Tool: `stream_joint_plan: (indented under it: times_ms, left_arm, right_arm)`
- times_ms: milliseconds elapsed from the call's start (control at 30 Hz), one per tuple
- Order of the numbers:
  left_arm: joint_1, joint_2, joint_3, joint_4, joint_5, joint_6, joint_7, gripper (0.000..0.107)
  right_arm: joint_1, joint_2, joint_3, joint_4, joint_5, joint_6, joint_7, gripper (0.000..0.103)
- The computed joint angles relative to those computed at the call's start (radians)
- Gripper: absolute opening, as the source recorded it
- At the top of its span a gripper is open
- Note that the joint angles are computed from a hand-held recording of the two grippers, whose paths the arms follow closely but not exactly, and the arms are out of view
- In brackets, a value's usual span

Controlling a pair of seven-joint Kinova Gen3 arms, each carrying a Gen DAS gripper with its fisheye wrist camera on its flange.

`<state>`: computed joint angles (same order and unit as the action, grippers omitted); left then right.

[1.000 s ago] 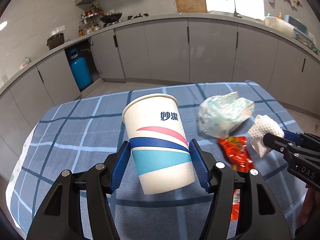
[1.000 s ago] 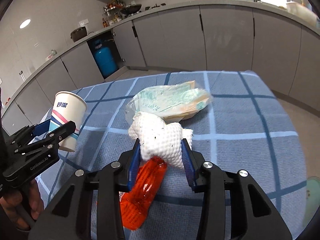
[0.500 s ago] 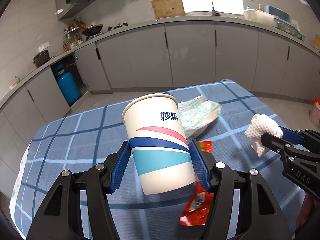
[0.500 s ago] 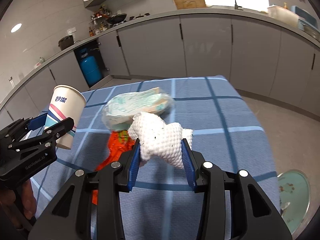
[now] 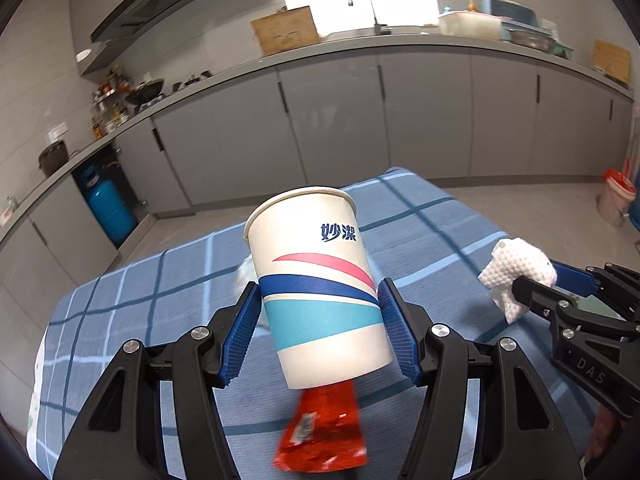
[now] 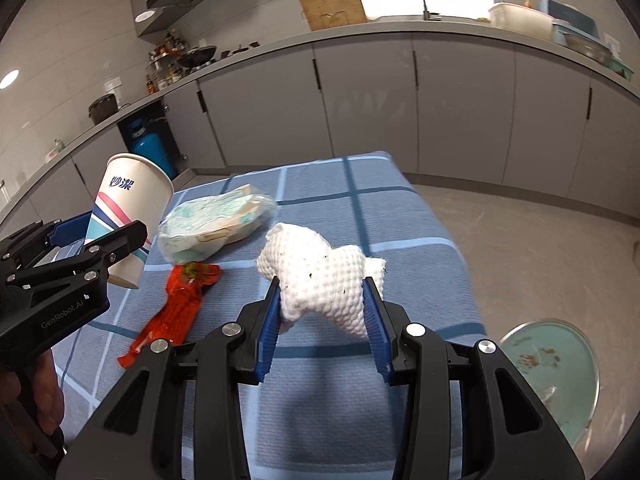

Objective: Collect trash
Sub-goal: 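Carry cup and mesh cloth over the green basin and open both tools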

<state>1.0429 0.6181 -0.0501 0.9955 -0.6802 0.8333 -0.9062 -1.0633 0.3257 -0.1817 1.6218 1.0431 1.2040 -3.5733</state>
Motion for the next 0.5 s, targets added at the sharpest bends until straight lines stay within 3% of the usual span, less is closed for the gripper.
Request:
stream_joint_plan:
  times_ms: [500]
  left_arm:
    - [0.068,0.111,0.059,-0.194,0.131,-0.019,-0.213,0.06]
  right_arm:
    - [-0.003,-0.134,-0.098,0.223,-0.092,0.183,-0.247,0.041]
